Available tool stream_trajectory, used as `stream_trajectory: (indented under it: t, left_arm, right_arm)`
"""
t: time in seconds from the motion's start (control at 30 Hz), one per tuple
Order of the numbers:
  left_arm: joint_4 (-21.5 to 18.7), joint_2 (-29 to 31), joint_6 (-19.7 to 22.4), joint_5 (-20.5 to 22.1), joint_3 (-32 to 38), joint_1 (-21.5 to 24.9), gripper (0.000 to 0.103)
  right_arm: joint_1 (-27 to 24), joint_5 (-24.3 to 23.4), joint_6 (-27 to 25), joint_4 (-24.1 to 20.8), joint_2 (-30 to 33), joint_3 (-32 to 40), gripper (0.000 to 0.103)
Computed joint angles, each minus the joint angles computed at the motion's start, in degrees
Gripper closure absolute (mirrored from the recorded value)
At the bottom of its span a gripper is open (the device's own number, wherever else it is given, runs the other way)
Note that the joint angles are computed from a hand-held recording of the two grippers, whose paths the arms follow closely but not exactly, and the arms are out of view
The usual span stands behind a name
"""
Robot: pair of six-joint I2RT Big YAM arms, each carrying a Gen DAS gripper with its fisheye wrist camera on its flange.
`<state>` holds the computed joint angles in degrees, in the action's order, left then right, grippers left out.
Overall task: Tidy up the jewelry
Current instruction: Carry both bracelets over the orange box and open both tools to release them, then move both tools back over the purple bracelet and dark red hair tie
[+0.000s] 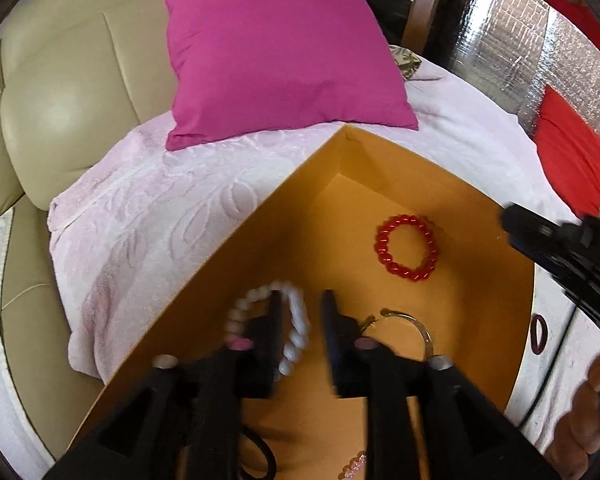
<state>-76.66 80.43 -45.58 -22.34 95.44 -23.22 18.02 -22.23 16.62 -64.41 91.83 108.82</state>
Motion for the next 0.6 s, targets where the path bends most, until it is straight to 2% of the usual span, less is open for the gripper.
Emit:
stream_trajectory:
  t: [0.07,0.13,0.2,0.37,0.47,0.5,0.57,0.6]
  left_arm:
    - [-0.41,0.08,-0.80,-2.77,0.62,-0.93,0.052]
    - [-0.72,0.43,-0.66,-5.42,1.49,-2.05,0.052]
    - [-1.33,1.14,-0.92,-7.96,2.92,-3.57,0.041]
    - [-1.53,3.19,-0.48,-15.03,6.86,-8.80,0.033]
    - [-0.59,5.20,2.46,-19.86,9.88,-13.00,0.029]
    - [-0.15,5.87,3.63,-20.96,10.78,-14.26,0.028]
    - [1.98,7.48,7.39,-22.78,12.47,-17.40,0.027]
    - [2.92,8.07,8.96,-22.97,12.99,-18.43,0.027]
  right_arm:
    - [-1.31,0.21,-0.18,0.75,-1.94,-1.69,0.080]
    - [-2.67,-0.20,-0.45,0.82,-3.32,-2.70,0.080]
    - [-4.72,0.63,-2.02,0.67,-5.56,-4.19,0.080]
    - [-11.32,1.21,-5.62,-1.67,-10.31,-6.91,0.079]
    - [-16.88,0.91,-7.45,-2.63,-14.08,-9.73,0.066]
    - [-19.03,0.60,-7.97,-2.47,-15.67,-11.10,0.055]
    - [-23.42,-0.14,-9.18,-1.89,-18.80,-13.88,0.048]
    - [-25.87,-0.53,-9.95,-1.84,-20.25,-15.14,0.048]
